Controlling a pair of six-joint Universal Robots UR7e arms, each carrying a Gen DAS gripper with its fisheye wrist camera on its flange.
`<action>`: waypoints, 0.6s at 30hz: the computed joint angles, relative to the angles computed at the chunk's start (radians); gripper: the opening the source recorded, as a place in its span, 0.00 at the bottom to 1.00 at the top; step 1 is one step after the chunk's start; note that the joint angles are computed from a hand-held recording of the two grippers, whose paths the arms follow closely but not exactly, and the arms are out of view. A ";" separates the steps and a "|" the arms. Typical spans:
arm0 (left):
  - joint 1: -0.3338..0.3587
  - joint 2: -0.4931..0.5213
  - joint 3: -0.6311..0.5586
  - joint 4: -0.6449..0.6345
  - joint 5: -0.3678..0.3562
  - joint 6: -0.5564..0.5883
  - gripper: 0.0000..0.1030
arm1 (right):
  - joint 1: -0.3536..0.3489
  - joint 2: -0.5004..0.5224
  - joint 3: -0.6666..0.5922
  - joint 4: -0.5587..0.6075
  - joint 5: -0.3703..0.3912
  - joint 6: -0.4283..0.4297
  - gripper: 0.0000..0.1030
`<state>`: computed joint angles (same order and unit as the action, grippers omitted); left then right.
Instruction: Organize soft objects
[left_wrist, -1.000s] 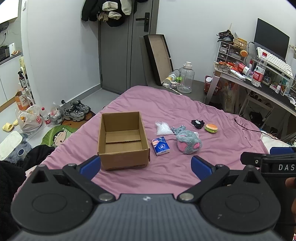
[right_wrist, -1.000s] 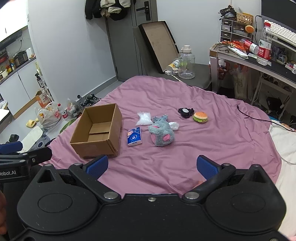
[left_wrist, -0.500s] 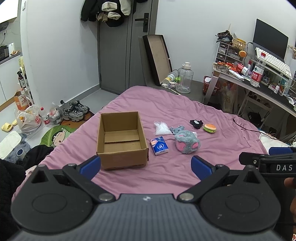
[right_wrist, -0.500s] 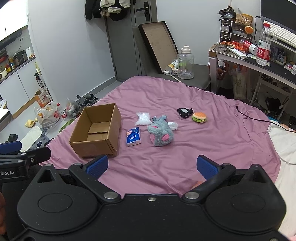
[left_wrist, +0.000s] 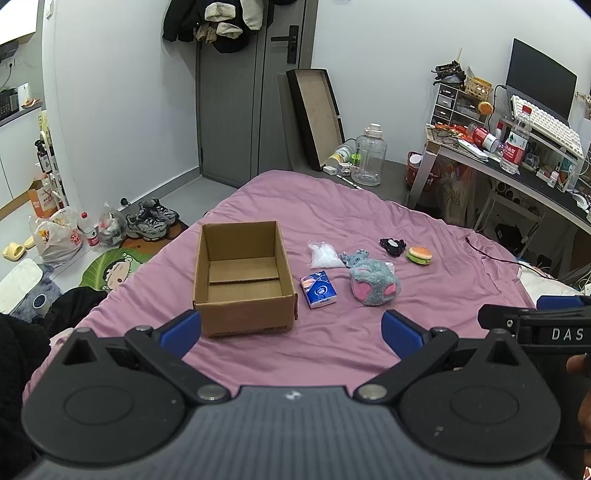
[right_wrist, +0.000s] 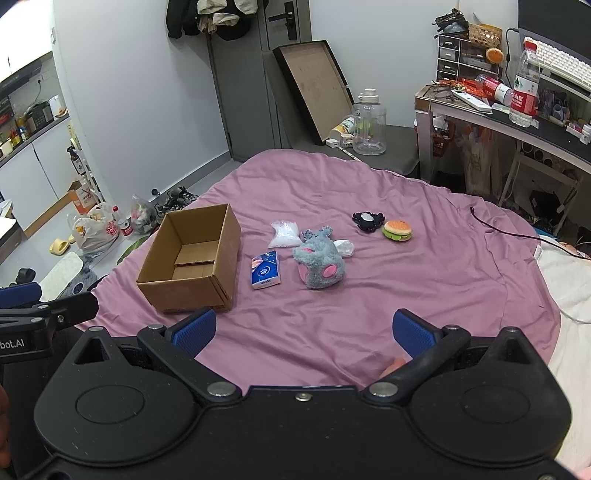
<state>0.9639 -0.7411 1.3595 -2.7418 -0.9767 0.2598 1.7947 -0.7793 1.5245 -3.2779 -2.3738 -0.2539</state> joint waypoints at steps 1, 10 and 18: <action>0.001 0.000 0.000 -0.001 -0.001 0.000 1.00 | 0.000 0.000 -0.001 0.001 -0.001 -0.001 1.00; 0.001 0.001 0.004 -0.006 0.002 0.001 1.00 | -0.003 -0.002 0.004 -0.002 0.005 0.000 1.00; 0.003 0.006 0.007 -0.018 0.003 0.014 1.00 | -0.011 0.000 0.001 0.010 0.015 0.002 1.00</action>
